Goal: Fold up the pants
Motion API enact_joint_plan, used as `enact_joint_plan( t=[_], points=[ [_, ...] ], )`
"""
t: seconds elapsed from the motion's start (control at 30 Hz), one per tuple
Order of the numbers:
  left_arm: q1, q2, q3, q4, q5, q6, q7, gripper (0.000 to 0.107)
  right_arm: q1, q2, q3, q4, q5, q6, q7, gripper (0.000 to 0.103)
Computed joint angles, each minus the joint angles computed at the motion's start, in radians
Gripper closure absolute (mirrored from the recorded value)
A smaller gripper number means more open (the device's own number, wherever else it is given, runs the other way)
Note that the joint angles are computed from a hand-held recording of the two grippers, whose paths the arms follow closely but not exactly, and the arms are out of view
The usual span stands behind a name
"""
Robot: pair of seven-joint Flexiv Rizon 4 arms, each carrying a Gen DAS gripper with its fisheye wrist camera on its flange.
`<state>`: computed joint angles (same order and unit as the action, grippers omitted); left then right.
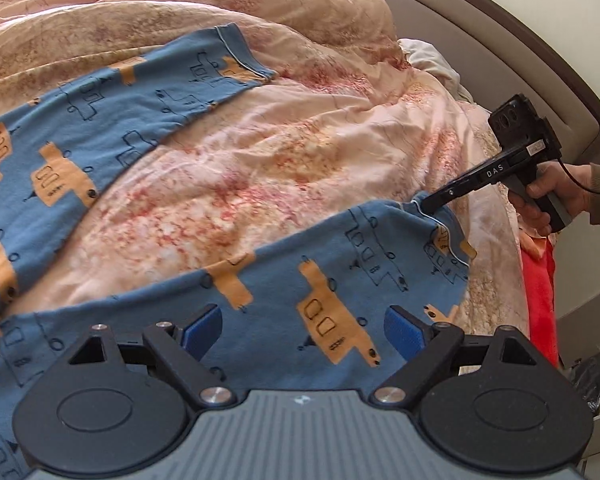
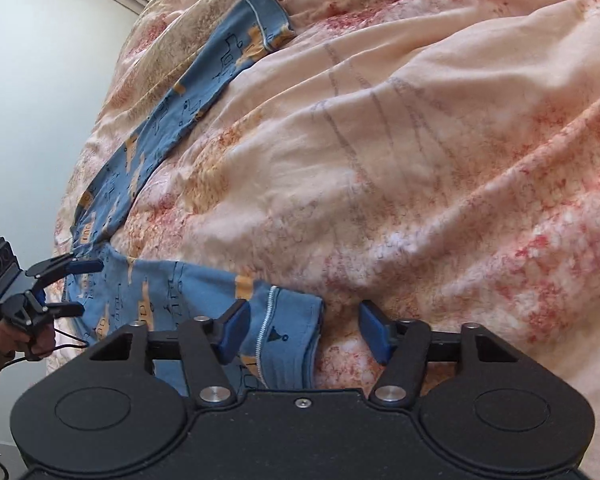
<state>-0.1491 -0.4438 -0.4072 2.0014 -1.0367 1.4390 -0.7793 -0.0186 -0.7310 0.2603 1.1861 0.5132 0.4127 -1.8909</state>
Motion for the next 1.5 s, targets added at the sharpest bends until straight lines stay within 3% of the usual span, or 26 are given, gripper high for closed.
enact_joint_plan(
  t=[0.03,0.1,0.2,0.27,0.33,0.43,0.5,0.63,0.73,0.77,0.8,0.87,1.03,1.23,1.3,1.33,1.37,1.47,1.5],
  points=[
    [0.002,-0.009,-0.026,-0.005,-0.030,0.016,0.016,0.015,-0.007,-0.011,0.012,-0.023,-0.002,-0.042,-0.030,0.089],
    [-0.002,-0.034,-0.064,-0.025,-0.076,0.046,0.041,0.015,-0.013,-0.005,0.033,-0.033,0.007,-0.045,-0.129,0.089],
    [-0.045,-0.079,-0.034,-0.066,-0.017,0.061,-0.019,0.014,0.010,0.012,0.015,-0.019,0.020,0.092,-0.180,0.093],
    [-0.051,-0.100,-0.024,-0.080,0.031,0.056,-0.074,0.014,0.059,0.008,-0.024,-0.001,-0.051,0.174,-0.179,0.096],
    [-0.042,-0.106,-0.034,-0.078,0.060,0.056,-0.106,0.014,0.069,-0.014,-0.032,-0.009,-0.090,0.150,-0.140,0.089],
    [0.021,-0.100,-0.123,-0.035,0.047,0.084,-0.088,0.014,0.038,0.024,-0.010,0.040,-0.060,0.199,-0.102,0.065],
    [0.061,-0.096,-0.179,0.000,0.040,0.114,-0.081,0.014,0.008,0.071,0.015,0.099,-0.036,0.217,-0.147,0.034],
    [0.141,-0.089,-0.284,0.060,0.028,0.163,-0.096,0.013,0.010,0.095,0.001,0.149,-0.064,0.116,-0.135,0.034],
    [0.179,-0.092,-0.321,0.077,0.050,0.174,-0.114,0.013,-0.023,0.085,0.009,0.155,0.008,0.085,-0.110,0.035],
    [0.188,-0.093,-0.329,0.080,0.062,0.175,-0.119,0.013,-0.034,0.078,0.015,0.148,0.035,0.071,-0.105,0.039],
    [0.188,-0.094,-0.324,0.079,0.077,0.171,-0.130,0.013,-0.047,0.068,0.023,0.131,0.056,0.035,-0.109,0.062],
    [0.199,-0.100,-0.332,0.079,0.102,0.174,-0.145,0.012,-0.048,0.067,0.025,0.116,0.054,-0.026,-0.130,0.097],
    [0.227,-0.122,-0.361,0.088,0.169,0.201,-0.168,0.010,-0.078,0.101,0.023,0.108,0.103,-0.126,-0.192,0.097],
    [0.192,-0.124,-0.299,0.087,0.275,0.195,-0.200,0.010,0.008,0.116,-0.052,0.166,-0.038,-0.031,-0.165,0.097],
    [0.231,-0.118,-0.333,0.109,0.296,0.203,-0.211,0.010,0.029,0.120,-0.056,0.179,-0.080,-0.009,-0.158,0.096],
    [0.263,-0.116,-0.364,0.125,0.303,0.213,-0.219,0.010,0.037,0.124,-0.057,0.180,-0.100,-0.008,-0.153,0.093],
    [0.286,-0.114,-0.384,0.136,0.310,0.218,-0.231,0.010,0.037,0.126,-0.056,0.172,-0.108,-0.021,-0.145,0.083],
    [0.390,-0.115,-0.479,0.190,0.336,0.261,-0.268,0.010,0.007,0.105,-0.044,0.090,-0.077,-0.156,-0.087,0.040],
    [0.423,-0.121,-0.510,0.207,0.347,0.278,-0.284,0.010,0.004,0.110,-0.043,0.085,-0.071,-0.158,-0.086,0.038]
  ],
)
